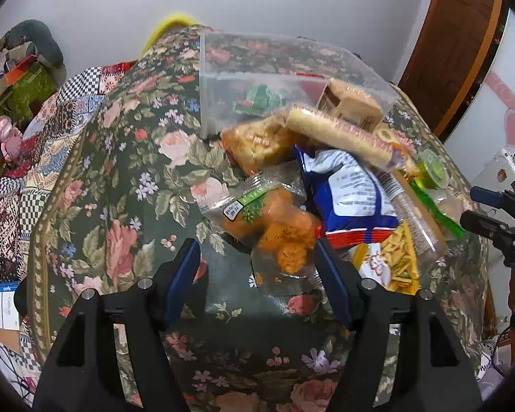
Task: Organize snacks
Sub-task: 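Grasp the orange-filled bag with the left gripper while the right gripper grasps the cracker bag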
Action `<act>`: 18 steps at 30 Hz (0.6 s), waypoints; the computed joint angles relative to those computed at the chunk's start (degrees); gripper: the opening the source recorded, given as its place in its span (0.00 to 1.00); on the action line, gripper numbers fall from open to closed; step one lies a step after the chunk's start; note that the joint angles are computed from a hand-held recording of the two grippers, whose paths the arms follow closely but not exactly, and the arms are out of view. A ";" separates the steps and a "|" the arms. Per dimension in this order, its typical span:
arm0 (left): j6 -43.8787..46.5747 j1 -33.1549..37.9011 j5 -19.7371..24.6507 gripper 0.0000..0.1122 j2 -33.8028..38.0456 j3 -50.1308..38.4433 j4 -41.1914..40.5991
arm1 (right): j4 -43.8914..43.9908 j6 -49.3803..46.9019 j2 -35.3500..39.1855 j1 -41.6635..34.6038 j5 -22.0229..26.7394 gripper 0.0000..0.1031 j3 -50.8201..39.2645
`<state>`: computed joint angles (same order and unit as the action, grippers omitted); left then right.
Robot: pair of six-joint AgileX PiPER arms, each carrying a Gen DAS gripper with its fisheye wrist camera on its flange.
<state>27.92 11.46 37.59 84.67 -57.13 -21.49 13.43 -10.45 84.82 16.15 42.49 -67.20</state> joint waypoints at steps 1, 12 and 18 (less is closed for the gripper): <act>-1.13 -0.42 -0.12 0.61 1.00 -0.42 0.32 | -0.51 0.57 0.37 0.25 -0.05 0.84 0.02; -6.25 -4.15 -1.92 0.64 6.97 -3.15 0.19 | 6.19 -2.40 3.46 -1.13 -0.27 0.92 0.10; -5.03 -4.65 -3.23 0.67 9.44 -4.61 -1.77 | 13.41 -6.43 5.57 -3.50 1.15 0.95 -0.11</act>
